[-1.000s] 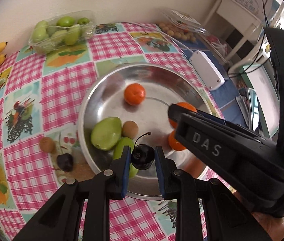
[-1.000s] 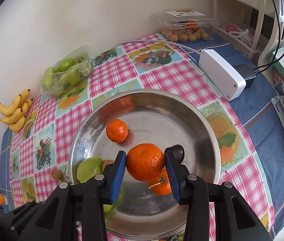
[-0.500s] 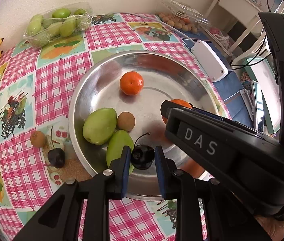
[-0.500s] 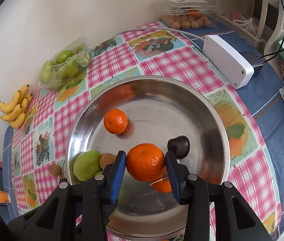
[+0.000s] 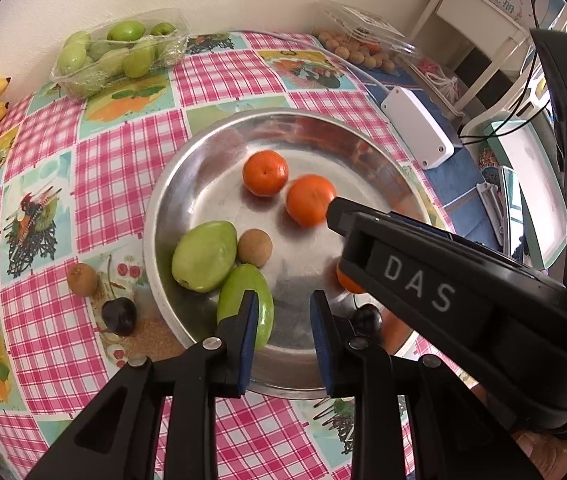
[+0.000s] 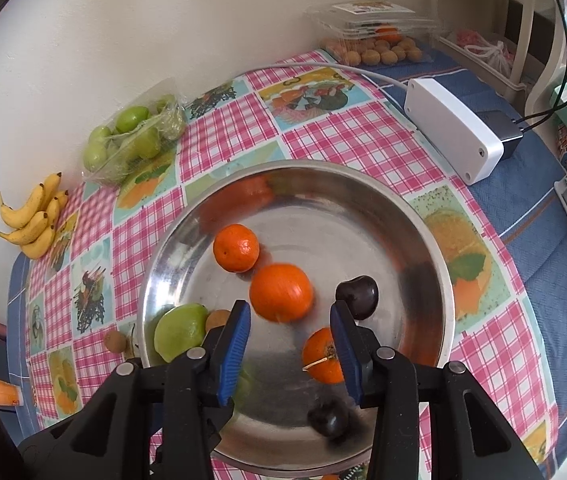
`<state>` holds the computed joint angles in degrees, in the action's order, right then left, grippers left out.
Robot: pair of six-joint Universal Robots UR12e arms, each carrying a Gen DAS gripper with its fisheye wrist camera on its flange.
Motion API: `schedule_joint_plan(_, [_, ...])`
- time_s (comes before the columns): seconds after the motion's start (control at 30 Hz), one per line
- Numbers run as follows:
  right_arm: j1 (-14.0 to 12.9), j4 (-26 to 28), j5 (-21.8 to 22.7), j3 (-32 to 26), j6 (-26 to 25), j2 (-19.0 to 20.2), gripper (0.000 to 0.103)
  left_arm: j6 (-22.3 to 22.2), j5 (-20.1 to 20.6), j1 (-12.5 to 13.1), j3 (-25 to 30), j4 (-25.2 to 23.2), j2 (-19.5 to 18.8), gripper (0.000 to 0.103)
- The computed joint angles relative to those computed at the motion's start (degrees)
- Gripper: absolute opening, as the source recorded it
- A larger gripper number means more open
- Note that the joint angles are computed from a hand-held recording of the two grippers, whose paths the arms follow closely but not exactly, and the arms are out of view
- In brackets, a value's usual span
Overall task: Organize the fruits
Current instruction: 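Carry the plum and tangerine into the steel bowl and open both grippers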
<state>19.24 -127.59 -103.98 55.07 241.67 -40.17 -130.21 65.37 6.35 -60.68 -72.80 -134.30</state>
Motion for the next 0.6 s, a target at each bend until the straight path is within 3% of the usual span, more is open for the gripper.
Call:
schedule_joint_plan(0.17, [0.12, -0.21, -0.78, 0.01, -0.37, -0.21, 0.046, -3.93, 0.32, 0.51, 0.98, 2.32, -0.55, 0.027])
schedule_joint_plan(0.4, [0.14, 1.17, -0.71, -0.63, -0.93, 0.05, 0.046, -14.95, 3.00, 1.45, 3.90, 6.36, -2.72, 0.027])
schedule_joint_plan(0.43, [0.13, 1.41, -0.54, -0.78, -1.08, 0.14, 0.046, -16.26, 3.48, 1.57, 4.42, 6.63, -3.09, 0.029])
schedule_joint_plan(0.5, [0.12, 1.89, -0.35, -1.17, -1.34, 0.37, 0.046, -19.67, 4.58, 1.89, 5.80, 6.77, -4.03, 0.049])
schedule_joint_plan(0.6, [0.17, 2.28, -0.42, -1.47, -1.31, 0.51, 0.049, -22.97, 6.33, 2.22, 7.71, 5.87, -5.18, 0.053])
